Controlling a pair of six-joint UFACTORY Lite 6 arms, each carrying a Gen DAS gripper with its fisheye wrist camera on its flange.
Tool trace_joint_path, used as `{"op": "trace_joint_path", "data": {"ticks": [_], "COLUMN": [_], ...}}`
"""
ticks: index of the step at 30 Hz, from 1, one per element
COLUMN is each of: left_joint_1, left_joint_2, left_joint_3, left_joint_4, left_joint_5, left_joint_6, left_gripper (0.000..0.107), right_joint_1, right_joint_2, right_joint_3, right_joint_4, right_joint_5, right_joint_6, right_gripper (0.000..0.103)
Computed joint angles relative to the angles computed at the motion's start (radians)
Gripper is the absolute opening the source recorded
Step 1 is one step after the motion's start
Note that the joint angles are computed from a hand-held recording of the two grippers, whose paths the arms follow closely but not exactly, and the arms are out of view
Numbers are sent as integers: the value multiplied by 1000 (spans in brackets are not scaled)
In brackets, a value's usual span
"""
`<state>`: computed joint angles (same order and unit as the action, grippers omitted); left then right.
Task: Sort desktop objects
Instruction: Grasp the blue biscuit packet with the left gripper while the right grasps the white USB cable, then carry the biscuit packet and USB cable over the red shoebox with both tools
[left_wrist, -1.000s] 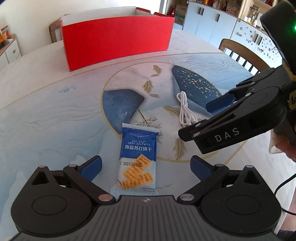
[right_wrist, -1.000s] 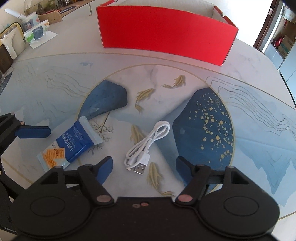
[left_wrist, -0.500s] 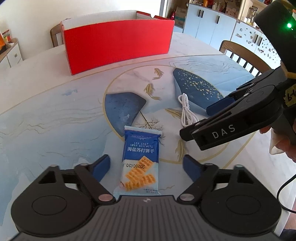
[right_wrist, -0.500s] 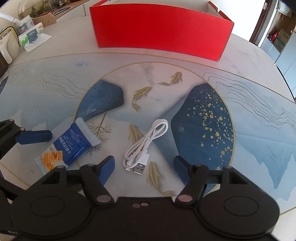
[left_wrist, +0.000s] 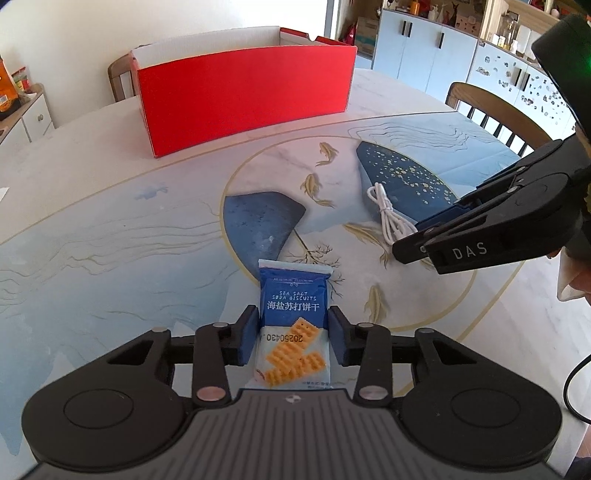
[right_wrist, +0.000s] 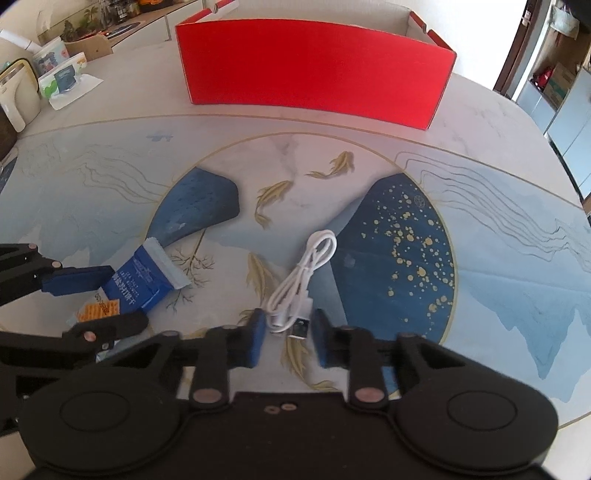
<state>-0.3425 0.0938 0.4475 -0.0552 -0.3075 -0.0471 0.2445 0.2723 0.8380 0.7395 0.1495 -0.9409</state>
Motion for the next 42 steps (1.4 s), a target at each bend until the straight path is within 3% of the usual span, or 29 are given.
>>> {"op": "trace_joint_path", "data": {"ticks": [6,13,18,42], "left_joint_1": [31,69,100,192], "left_joint_2": [0,3,-18,-166], "left_joint_3": [5,27,38,100], "left_joint_4": [123,309,453,1276], "left_joint_5": [6,30,43,52], "left_joint_6": [-113,-288,-438,-1297], "left_gripper": [35,35,35,35], "right_joint_1": [-13,-55,-95,-229], "right_joint_2": [-27,-96,-138,-306], "right_joint_3": [-19,-52,-64,-55], "right_joint_4": [-32,193,261,220], "right_joint_5": [-19,12,65,259], "right_joint_6": [10,-257,-316,-239], "right_gripper": [19,17,16,15]}}
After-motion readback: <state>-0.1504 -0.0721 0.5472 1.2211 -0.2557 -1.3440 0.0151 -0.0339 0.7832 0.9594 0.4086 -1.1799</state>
